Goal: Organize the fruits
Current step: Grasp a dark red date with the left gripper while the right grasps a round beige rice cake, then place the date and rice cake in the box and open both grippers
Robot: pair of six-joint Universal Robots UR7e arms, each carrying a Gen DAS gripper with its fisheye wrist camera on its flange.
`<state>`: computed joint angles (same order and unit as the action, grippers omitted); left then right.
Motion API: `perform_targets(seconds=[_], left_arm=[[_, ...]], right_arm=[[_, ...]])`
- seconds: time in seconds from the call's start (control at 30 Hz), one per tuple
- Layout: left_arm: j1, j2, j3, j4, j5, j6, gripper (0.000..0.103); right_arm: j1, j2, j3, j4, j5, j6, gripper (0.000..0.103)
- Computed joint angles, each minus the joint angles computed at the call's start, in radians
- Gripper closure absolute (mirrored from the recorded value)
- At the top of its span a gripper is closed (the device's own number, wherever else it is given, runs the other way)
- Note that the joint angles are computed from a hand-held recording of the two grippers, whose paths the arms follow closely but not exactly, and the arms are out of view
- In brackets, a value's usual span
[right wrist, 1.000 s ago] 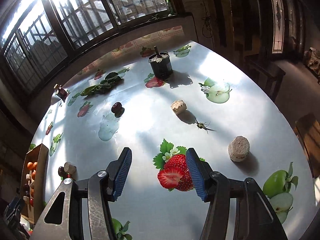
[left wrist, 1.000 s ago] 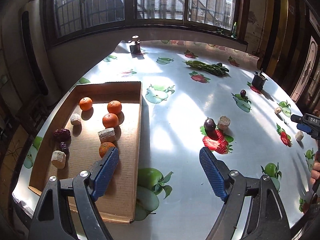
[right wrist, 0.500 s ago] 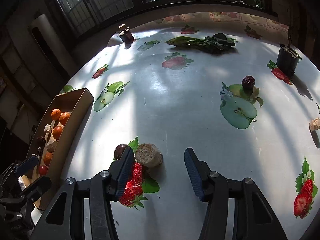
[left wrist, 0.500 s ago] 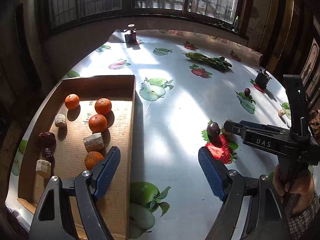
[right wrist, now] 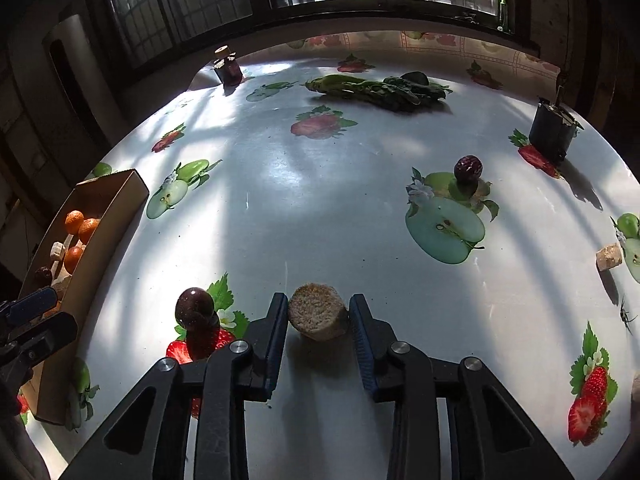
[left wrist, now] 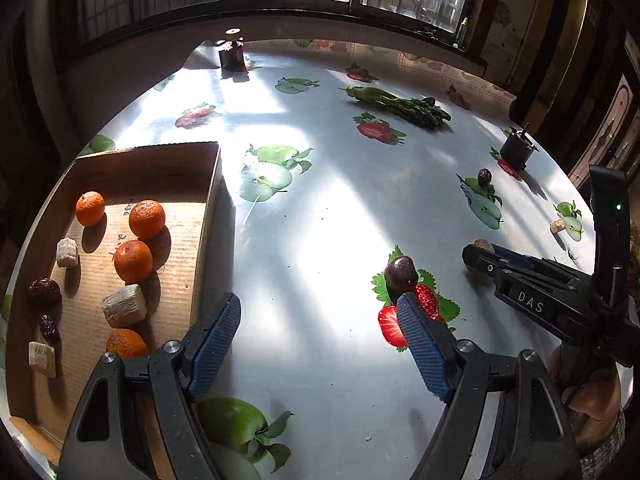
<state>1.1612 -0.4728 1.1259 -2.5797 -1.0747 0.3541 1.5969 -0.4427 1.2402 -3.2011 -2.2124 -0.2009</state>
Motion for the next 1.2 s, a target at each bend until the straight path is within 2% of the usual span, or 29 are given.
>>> perform_targets(seconds=[0.2, 0.3, 0.33, 0.4, 0.47, 0.5, 0.7, 0.93, 1.07, 1.2], left_arm=[[-0.018, 0.097, -0.092, 0.034, 0.009, 0.042, 0.024], [-0.019, 0.137, -0.137, 0.060, 0.016, 0.056, 0.035], [-0.017, 0.150, -0.153, 0.079, 0.019, 0.055, 0.049], [-0.020, 0.151, -0.133, 0.027, 0.028, 0.092, 0.060], [-0.017, 0.141, -0.124, 0.041, -0.006, 0.091, 0.079], [-0.015, 0.136, -0.121, 0.051, -0.023, 0.085, 0.081], [-0.008, 0.066, -0.046, 0.025, -0.051, 0.035, 0.081], [0.040, -0.125, 0.120, -0.070, -0.097, -0.061, 0.081], [0.086, -0.194, 0.146, -0.120, -0.026, -0.108, 0.081], [0.133, -0.221, 0.126, -0.136, 0.031, -0.141, 0.081]], right_arm=[[-0.025, -0.044, 0.050, -0.015, 0.031, 0.058, 0.069], [-0.026, -0.046, 0.051, -0.018, 0.032, 0.056, 0.069], [-0.025, -0.043, 0.048, -0.020, 0.026, 0.051, 0.069], [-0.019, -0.034, 0.039, -0.027, 0.010, 0.038, 0.069], [-0.018, -0.031, 0.038, -0.035, 0.008, 0.032, 0.069], [-0.017, -0.031, 0.039, -0.042, 0.009, 0.030, 0.069], [-0.009, -0.032, 0.057, -0.111, 0.037, -0.004, 0.069], [0.016, -0.005, 0.055, -0.175, 0.065, -0.079, 0.069], [0.038, 0.015, 0.045, -0.181, 0.075, -0.106, 0.069], [0.076, 0.030, 0.041, -0.142, 0.103, -0.087, 0.069]])
